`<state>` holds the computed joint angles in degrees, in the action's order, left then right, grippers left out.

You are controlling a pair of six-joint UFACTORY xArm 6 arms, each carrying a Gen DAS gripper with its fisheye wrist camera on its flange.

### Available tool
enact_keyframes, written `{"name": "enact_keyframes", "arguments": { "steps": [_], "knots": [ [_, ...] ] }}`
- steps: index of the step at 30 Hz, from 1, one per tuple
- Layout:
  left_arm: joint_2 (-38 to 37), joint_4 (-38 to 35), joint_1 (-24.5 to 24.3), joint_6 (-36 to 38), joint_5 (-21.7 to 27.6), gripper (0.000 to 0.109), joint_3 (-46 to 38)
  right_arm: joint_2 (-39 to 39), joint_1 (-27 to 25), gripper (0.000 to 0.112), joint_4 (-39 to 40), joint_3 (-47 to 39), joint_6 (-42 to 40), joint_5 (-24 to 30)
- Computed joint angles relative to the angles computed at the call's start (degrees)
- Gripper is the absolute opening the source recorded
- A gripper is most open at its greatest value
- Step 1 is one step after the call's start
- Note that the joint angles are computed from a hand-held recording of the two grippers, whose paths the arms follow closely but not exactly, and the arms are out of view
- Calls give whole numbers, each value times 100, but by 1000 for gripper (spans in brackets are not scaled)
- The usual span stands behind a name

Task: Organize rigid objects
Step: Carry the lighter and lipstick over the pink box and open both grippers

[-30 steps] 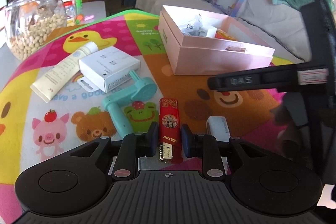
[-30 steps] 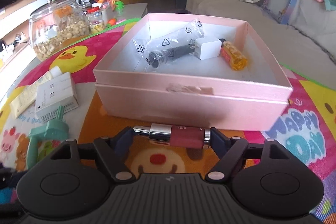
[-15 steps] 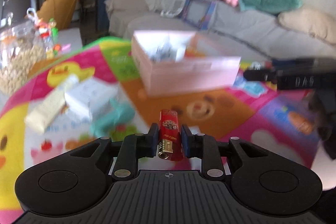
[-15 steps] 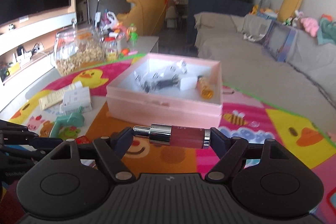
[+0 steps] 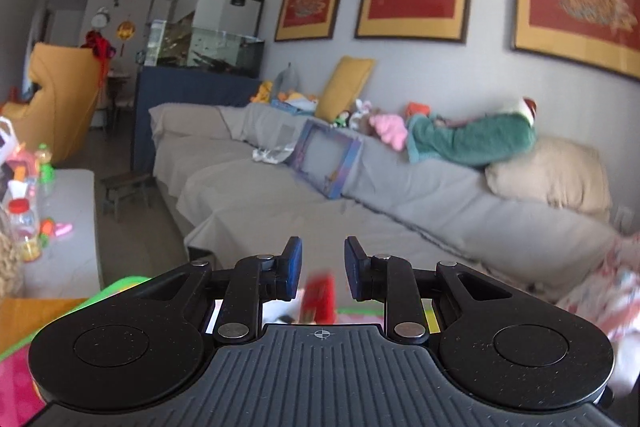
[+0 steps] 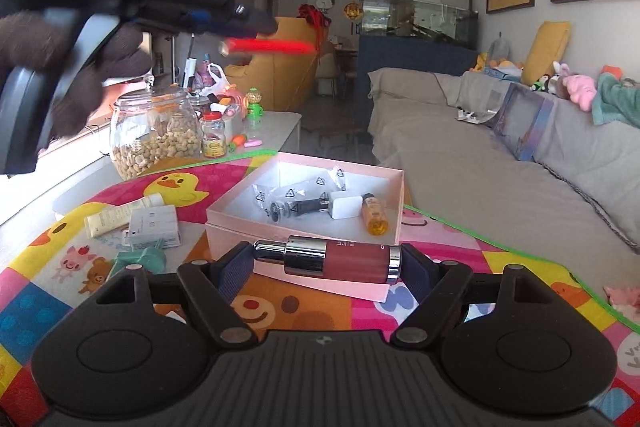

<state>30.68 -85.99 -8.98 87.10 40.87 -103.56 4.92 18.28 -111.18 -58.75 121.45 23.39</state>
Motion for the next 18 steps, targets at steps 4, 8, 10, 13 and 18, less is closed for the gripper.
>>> {"name": "enact_keyframes", "arguments": {
  "steps": [4,8,10,13,18],
  "knots": [
    [24,307,111,-289,-166,27,161,41,-49,79,122,-1,-85,7],
    [-222,703,459,-456,-127,26,934,190,-129,79,212,-202,-165,-76],
    [-259,948,661,-442,-60,26,1247,308,-184,79,236,-429,-174,-127],
    [-200,1477,822,-555,-428,26,1489,677,-363,79,566,-1122,-481,-314],
    [-216,1381,1060,-559,-1009,26,1787,1590,-723,81,1875,-2724,-1962,-904]
  ]
}}
